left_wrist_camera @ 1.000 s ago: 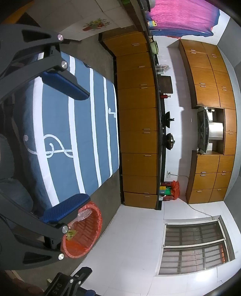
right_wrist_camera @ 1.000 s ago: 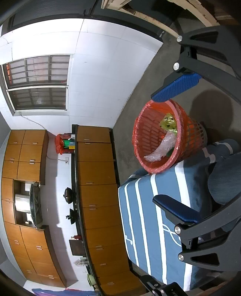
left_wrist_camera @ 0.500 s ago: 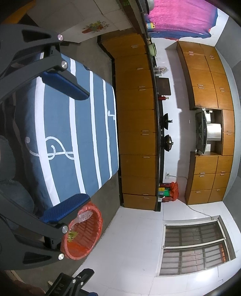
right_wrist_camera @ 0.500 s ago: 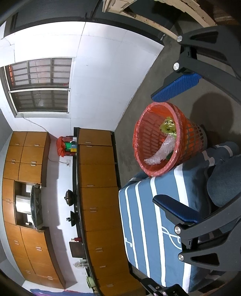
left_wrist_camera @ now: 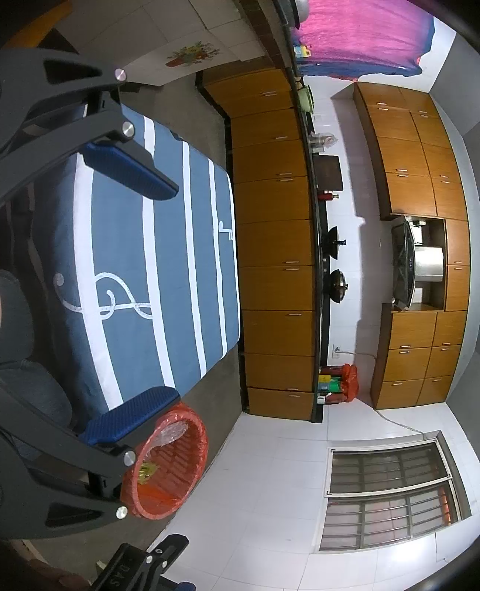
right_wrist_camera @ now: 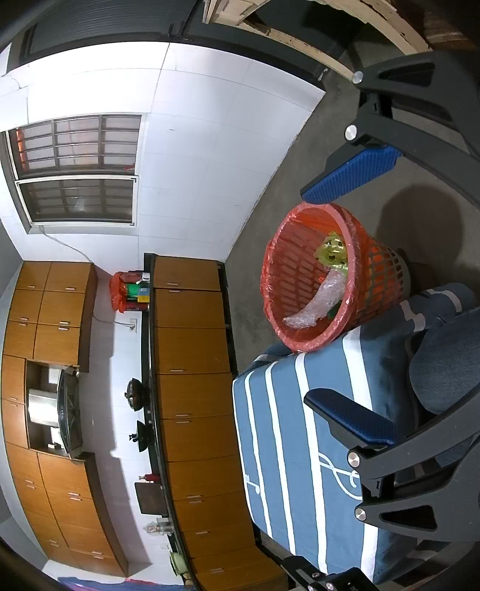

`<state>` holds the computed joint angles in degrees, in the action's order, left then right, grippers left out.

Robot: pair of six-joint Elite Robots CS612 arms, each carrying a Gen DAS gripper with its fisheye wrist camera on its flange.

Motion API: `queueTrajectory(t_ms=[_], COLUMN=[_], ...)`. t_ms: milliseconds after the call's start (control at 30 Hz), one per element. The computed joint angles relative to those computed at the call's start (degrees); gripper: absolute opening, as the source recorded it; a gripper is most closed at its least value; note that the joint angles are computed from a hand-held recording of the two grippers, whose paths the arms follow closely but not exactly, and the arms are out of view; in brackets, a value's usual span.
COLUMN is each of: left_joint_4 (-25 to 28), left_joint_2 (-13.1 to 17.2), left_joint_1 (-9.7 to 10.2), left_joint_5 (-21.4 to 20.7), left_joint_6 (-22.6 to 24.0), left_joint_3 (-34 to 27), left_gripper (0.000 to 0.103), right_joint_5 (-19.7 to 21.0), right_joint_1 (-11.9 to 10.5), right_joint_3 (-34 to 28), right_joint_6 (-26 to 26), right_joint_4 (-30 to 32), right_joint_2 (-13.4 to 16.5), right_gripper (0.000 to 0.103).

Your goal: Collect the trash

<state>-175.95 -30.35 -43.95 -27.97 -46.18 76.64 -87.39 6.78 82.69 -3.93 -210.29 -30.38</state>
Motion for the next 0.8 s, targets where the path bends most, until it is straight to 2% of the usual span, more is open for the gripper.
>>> queueTrajectory(t_ms=[500, 800], left_joint_4=[6.5, 6.8], left_joint_2=[-0.8, -0.9], left_joint_1=[-0.03, 0.0], left_joint_5=[0.3, 0.1], left_joint_6=[-6.2, -6.6], left_joint_3=[0.7, 0.7], left_gripper=[0.099, 0.099], right_joint_5=[-0.1, -0.1], right_joint_1=[0.1, 0.1], right_joint_3=[0.0, 0.0], right_joint_6=[-0.1, -0.1], right_joint_4=[0.7, 0.8], right_joint_2=[0.1, 0.0], right_gripper=[0.099, 0.099])
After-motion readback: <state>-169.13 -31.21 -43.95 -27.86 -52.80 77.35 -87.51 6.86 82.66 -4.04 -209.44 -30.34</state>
